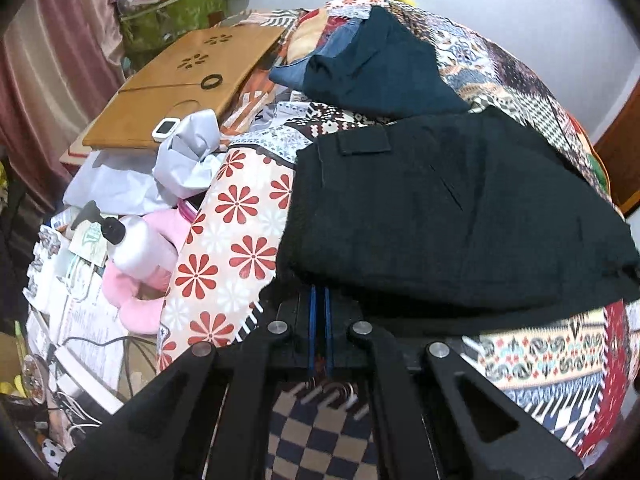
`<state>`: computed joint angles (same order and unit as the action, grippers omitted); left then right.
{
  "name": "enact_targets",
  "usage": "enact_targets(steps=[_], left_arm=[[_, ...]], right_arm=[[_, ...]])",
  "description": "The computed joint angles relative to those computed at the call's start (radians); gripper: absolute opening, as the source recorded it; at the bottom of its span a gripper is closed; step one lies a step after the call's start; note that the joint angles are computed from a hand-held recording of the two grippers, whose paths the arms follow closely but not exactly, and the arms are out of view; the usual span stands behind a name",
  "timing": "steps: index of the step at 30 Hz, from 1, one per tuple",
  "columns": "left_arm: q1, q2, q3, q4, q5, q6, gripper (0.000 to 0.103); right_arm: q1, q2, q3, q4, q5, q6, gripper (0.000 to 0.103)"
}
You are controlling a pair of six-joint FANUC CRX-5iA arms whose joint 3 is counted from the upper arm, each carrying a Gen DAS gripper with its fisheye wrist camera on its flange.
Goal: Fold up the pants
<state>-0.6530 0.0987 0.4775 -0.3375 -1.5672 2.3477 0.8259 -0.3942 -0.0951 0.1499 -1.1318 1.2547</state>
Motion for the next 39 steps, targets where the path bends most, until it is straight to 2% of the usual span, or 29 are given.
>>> enact_targets(steps=[7,9,11,12,14,16,20,23,27,33,39], left_arm=[[-0.061,0.044,0.133,-0.112,-0.114,-0.036,0.007],[-0.066,0.05,0.161,-0.133,-0.125,-0.038,0.013],[-0.072,0.055,0.194,-0.156,-0.126,-0.04,0.027],[-0.074,0.058,0.209,-0.166,-0.125,-0.045,0.031],[-0.081,0.074,0.247,-0.19,-0.128,-0.063,0.044],[-0.085,0.099,0.295,-0.214,-0.132,-0.092,0.053],[-0.083,0.16,0.387,-0.23,-0.128,-0.152,0.078],[-0.077,0.208,0.445,-0.223,-0.108,-0.194,0.09],[-0.047,0.286,0.532,-0.181,-0.1,-0.241,0.092],[0.015,0.424,0.691,-0.099,-0.13,-0.289,0.092],[0.064,0.565,0.871,-0.054,-0.197,-0.345,0.092]], right_arm=[[-0.015,-0.015,0.042,0.005,-0.049,0.004,0.01],[-0.039,-0.024,0.055,-0.013,-0.05,0.002,0.01],[-0.075,-0.02,0.082,-0.056,-0.057,0.009,0.012],[-0.094,-0.019,0.092,-0.072,-0.058,0.009,0.013],[-0.104,-0.011,0.103,-0.059,-0.054,-0.006,0.017],[-0.115,0.006,0.117,-0.04,-0.048,-0.015,0.021],[-0.174,0.071,0.182,-0.067,-0.036,0.025,0.033],[-0.201,0.121,0.22,-0.073,-0.022,0.045,0.042],[-0.248,0.213,0.298,-0.118,-0.021,0.087,0.051],[-0.307,0.372,0.445,-0.187,-0.084,0.163,0.051],[-0.348,0.536,0.592,-0.231,-0.159,0.217,0.051]])
